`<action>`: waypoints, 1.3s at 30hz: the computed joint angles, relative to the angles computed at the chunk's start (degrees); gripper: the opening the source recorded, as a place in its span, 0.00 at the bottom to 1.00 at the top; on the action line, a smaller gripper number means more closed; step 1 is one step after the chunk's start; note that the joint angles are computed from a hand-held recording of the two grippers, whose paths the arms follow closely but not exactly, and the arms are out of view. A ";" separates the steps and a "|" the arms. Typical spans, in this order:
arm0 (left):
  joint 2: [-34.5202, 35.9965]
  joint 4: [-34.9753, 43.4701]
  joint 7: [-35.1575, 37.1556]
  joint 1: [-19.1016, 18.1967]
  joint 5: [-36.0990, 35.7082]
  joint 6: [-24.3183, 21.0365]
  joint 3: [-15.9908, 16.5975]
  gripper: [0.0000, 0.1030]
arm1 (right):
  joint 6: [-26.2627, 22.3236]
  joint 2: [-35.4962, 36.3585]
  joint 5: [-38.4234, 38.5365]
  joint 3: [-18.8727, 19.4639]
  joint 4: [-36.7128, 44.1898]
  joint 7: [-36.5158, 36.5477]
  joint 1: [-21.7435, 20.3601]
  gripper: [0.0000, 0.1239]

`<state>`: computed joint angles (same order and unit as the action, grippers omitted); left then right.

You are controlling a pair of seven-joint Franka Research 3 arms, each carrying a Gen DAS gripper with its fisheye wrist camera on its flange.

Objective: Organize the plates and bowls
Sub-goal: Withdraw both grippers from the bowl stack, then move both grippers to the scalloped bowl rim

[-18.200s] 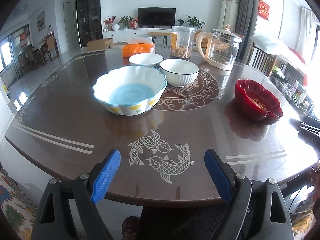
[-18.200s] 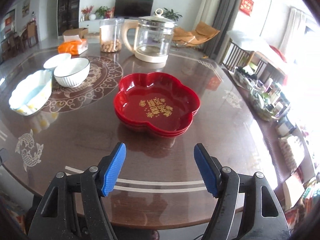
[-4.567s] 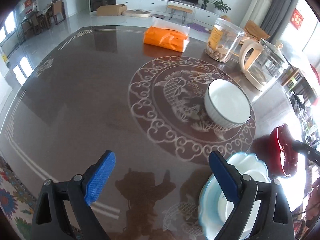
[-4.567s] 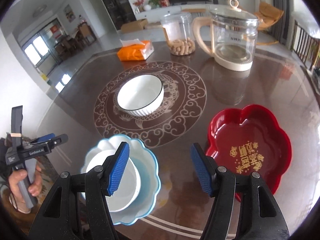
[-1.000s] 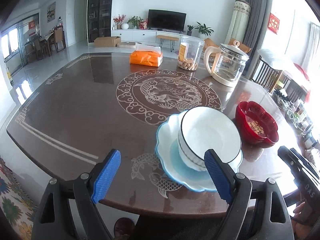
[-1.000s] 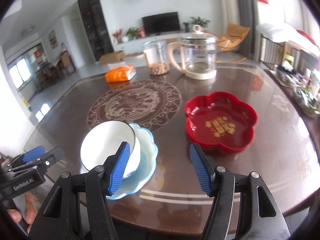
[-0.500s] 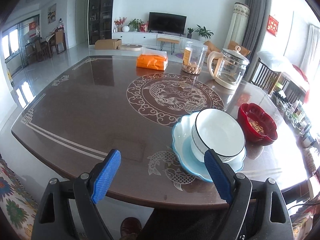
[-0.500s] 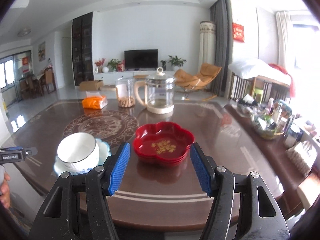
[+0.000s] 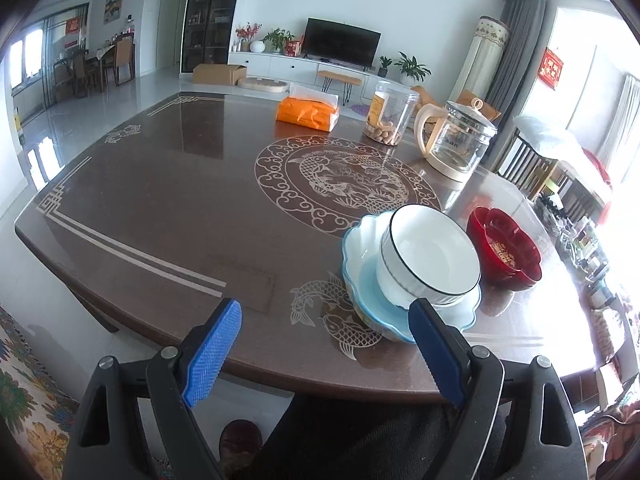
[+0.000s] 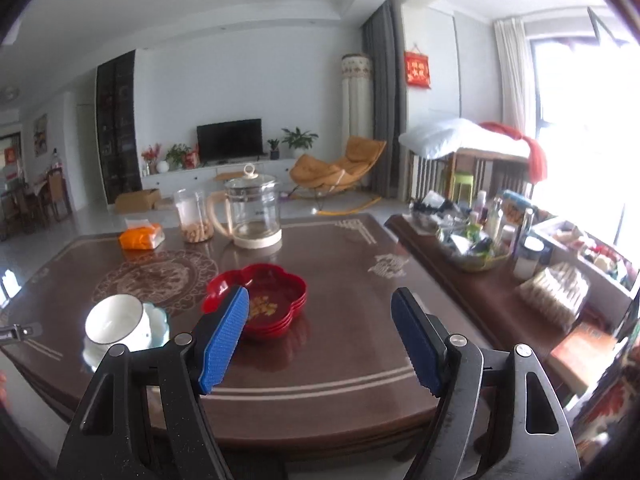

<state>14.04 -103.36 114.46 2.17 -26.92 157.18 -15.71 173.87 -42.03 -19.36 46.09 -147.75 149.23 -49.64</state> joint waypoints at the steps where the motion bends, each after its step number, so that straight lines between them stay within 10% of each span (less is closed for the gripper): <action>1: -0.24 -0.54 0.27 0.01 0.46 0.48 0.18 0.83 | 1.29 1.79 0.48 -0.19 -0.38 0.12 0.94 0.62; 9: 6.08 2.20 -9.91 -1.05 11.06 2.06 3.52 0.83 | 2.36 3.28 2.17 1.56 -2.06 1.46 1.50 0.62; 18: 8.05 0.49 -8.65 3.67 5.40 6.92 -2.63 0.83 | -2.17 -0.70 1.23 11.22 0.33 9.62 -6.95 0.62; 26: 8.00 1.39 3.62 9.88 -0.53 0.40 -10.16 0.83 | 3.39 15.32 -4.77 7.31 3.14 4.14 -2.59 0.62; 31: 5.51 -2.32 12.27 7.33 -1.86 2.51 -8.69 0.83 | 0.04 23.59 -9.84 5.96 6.30 -5.05 2.16 0.62; 39: 3.54 -5.75 11.45 1.58 -0.29 6.24 -4.21 0.83 | -0.64 24.57 -18.54 7.97 7.61 1.02 0.46 0.62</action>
<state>17.58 -109.12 125.91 3.75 -27.21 163.42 -19.92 173.23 -17.46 -37.90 54.06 -140.14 150.25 -49.18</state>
